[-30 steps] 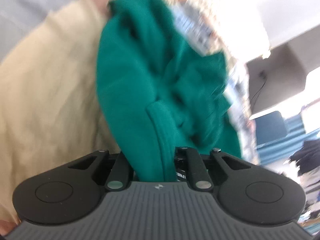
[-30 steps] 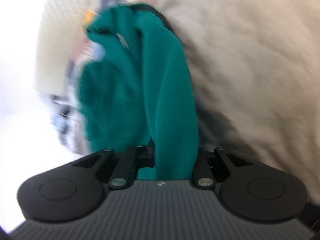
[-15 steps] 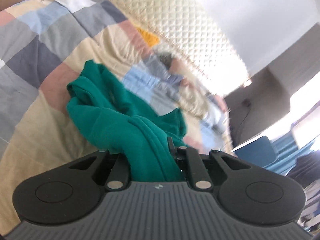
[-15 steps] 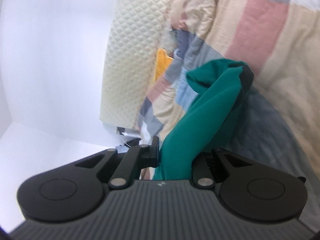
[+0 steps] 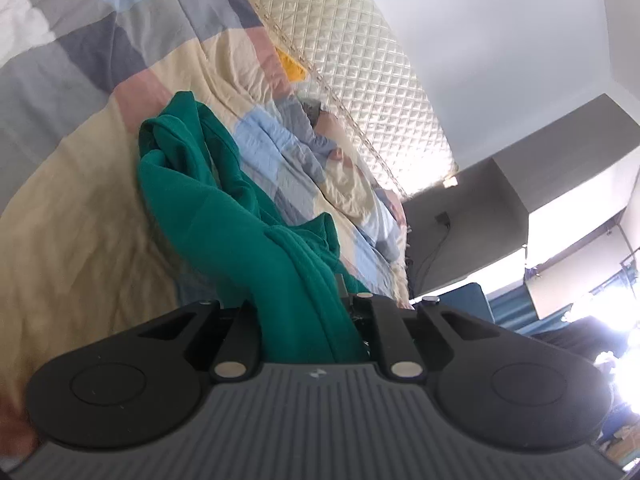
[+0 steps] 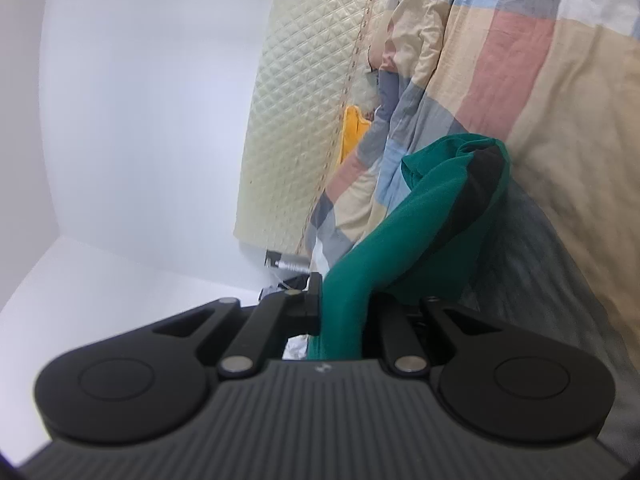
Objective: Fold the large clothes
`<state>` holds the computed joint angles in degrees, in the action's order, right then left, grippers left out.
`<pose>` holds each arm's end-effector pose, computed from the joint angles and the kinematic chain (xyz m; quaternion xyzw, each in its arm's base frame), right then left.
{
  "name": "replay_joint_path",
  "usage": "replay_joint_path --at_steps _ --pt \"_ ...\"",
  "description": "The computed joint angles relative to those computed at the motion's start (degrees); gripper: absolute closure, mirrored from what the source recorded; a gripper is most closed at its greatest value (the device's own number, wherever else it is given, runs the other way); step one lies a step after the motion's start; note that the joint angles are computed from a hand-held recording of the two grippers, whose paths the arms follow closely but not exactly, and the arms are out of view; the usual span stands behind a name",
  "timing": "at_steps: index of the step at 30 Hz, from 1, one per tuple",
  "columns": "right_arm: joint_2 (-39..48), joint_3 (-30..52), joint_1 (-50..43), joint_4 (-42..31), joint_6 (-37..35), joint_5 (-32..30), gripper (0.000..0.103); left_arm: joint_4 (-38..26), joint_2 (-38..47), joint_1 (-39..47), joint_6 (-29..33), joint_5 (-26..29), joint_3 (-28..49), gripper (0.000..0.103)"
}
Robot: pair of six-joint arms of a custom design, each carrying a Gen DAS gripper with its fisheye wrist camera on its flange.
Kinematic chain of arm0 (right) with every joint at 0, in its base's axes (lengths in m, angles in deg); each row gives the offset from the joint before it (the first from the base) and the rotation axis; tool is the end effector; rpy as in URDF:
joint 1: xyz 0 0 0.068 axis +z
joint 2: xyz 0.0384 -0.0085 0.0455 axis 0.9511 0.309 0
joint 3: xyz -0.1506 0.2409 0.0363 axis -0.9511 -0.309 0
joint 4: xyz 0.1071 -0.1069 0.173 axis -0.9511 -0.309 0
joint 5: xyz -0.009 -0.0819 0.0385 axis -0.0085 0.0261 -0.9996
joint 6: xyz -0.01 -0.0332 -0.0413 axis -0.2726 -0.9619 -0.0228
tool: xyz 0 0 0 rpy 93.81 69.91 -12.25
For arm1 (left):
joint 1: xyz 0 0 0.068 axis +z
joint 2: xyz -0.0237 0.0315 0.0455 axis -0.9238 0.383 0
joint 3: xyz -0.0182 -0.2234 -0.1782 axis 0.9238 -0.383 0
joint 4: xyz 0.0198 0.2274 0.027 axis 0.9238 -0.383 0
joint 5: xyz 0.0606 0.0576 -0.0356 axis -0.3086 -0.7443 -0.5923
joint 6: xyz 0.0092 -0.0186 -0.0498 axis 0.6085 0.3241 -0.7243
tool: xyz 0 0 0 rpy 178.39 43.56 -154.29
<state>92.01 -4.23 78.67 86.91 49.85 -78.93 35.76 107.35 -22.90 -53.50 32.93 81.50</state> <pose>0.3154 0.0624 0.2162 0.1709 0.7332 0.5986 0.2737 0.1552 0.1102 0.2358 -0.2716 0.7778 -0.3729 0.4269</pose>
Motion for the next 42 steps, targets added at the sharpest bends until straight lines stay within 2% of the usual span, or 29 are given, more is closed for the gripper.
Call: replay_joint_path --at_steps 4,5,6,7,9,10,12,14,15,19,22,30,33,38,40,42 --pt "-4.68 -8.82 -2.78 4.45 0.25 -2.16 0.094 -15.08 -4.46 8.11 13.59 7.27 -1.41 0.089" --pt "-5.32 -9.31 -3.36 3.57 -0.36 -2.31 0.094 -15.59 -4.73 8.99 13.88 7.85 -1.93 0.089" --pt "-4.91 -8.67 -3.49 2.62 -1.08 -2.13 0.094 -13.56 -5.10 9.03 11.54 7.48 -2.85 0.089" --pt "-4.01 -7.09 -3.30 1.25 -1.61 -1.66 0.094 -8.61 -5.26 8.02 6.89 6.58 -4.18 0.089" --pt "-1.27 -2.51 -1.69 -1.42 -2.70 0.66 0.094 6.90 -3.77 3.65 -7.34 2.85 -7.05 0.089" --pt "0.00 0.94 -0.82 -4.67 -4.14 2.32 0.094 13.38 -1.97 1.06 -12.82 0.34 -7.39 0.089" --pt "5.01 8.66 0.56 -8.23 -2.58 5.30 0.094 26.10 4.29 -5.28 -22.96 -6.49 -6.12 0.088" --pt "10.69 17.99 1.60 -13.24 -1.89 7.75 0.094 33.40 11.72 -10.00 -29.07 -12.51 -2.34 0.088" --pt "13.79 23.41 2.35 -16.63 -1.88 9.23 0.094 34.81 15.61 -12.49 -30.73 -16.08 1.00 0.088" --pt "26.44 43.59 4.42 -27.30 -2.24 13.51 0.094 33.66 29.26 -19.99 -29.64 -30.37 14.69 0.087" --pt "35.57 55.36 5.20 -32.16 -2.08 15.55 0.094 35.10 39.45 -22.03 -30.09 -33.97 22.87 0.087" --pt "54.80 71.68 4.54 -29.43 0.44 13.63 0.094 38.54 61.70 -24.58 -24.56 -38.25 40.31 0.085" --pt "61.41 81.04 4.77 -33.02 1.35 13.63 0.094 32.39 69.08 -24.63 -22.47 -38.56 50.44 0.085" --pt "69.44 96.13 5.45 -42.43 -1.17 14.35 0.094 29.24 78.44 -23.93 -22.74 -37.34 61.28 0.084" --pt "71.33 99.64 5.34 -44.30 -0.64 14.10 0.094 27.93 80.67 -24.21 -22.30 -37.60 64.38 0.084" --pt "71.56 99.34 5.21 -43.56 0.30 13.68 0.094 27.39 81.11 -24.66 -20.67 -38.59 65.18 0.084"
